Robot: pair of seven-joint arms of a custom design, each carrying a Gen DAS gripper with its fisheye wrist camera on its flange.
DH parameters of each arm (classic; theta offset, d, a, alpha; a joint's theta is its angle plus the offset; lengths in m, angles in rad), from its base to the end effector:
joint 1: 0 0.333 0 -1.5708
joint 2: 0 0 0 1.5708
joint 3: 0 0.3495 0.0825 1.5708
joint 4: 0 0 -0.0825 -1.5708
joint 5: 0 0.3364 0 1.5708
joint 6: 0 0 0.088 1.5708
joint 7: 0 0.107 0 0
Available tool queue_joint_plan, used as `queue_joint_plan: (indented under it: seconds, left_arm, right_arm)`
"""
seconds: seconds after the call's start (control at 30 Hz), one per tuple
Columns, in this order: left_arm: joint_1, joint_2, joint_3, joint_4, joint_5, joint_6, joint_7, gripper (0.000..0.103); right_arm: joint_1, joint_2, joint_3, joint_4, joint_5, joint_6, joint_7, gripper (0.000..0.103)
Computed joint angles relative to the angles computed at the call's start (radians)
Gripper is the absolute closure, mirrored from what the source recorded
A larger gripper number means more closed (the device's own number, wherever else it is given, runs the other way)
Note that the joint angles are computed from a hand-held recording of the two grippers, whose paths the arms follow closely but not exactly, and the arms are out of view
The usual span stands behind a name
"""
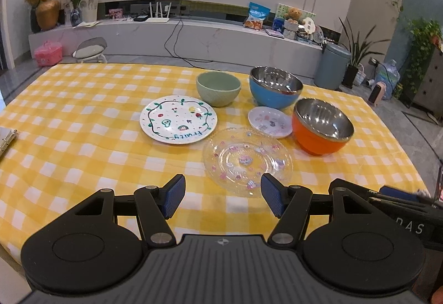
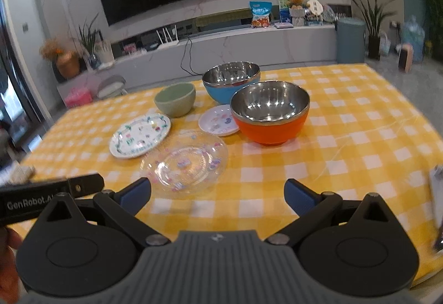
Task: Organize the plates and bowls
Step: 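Move both grippers forward to the rim of the clear glass plate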
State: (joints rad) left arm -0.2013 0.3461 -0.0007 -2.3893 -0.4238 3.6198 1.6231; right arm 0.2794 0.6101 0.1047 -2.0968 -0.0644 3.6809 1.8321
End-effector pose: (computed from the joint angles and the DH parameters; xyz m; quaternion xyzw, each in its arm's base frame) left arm 0.5327 -0.0556 0.3532 -0.7068 0.5704 -0.3122 0.2785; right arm 0.5777 0.2310 0.3165 -0.6675 0.5771 -0.1886 0.4310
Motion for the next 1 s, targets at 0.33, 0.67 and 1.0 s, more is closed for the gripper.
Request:
queue_joint_plan:
  seconds: [0.33, 0.67, 1.0]
  left_arm:
    - [0.013, 0.003, 0.040, 0.105, 0.037, -0.090, 0.008, 0.042]
    - [-0.036, 0.107, 0.138, 0.277, 0.060, -0.188, 0.023, 0.042]
    - [0.219, 0.190, -0.077, 0.367, 0.246, -0.304, -0.125, 0.042]
  right_arm:
    - [-0.004, 0.041, 0.017, 0.153, -0.005, -0.160, 0.001, 0.023]
    - [-0.088, 0.151, 0.134, 0.429, -0.039, -0.396, -0.075, 0.027]
    - [-0.061, 0.254, 0.103, 0.532, 0.054, -0.434, -0.091, 0.041]
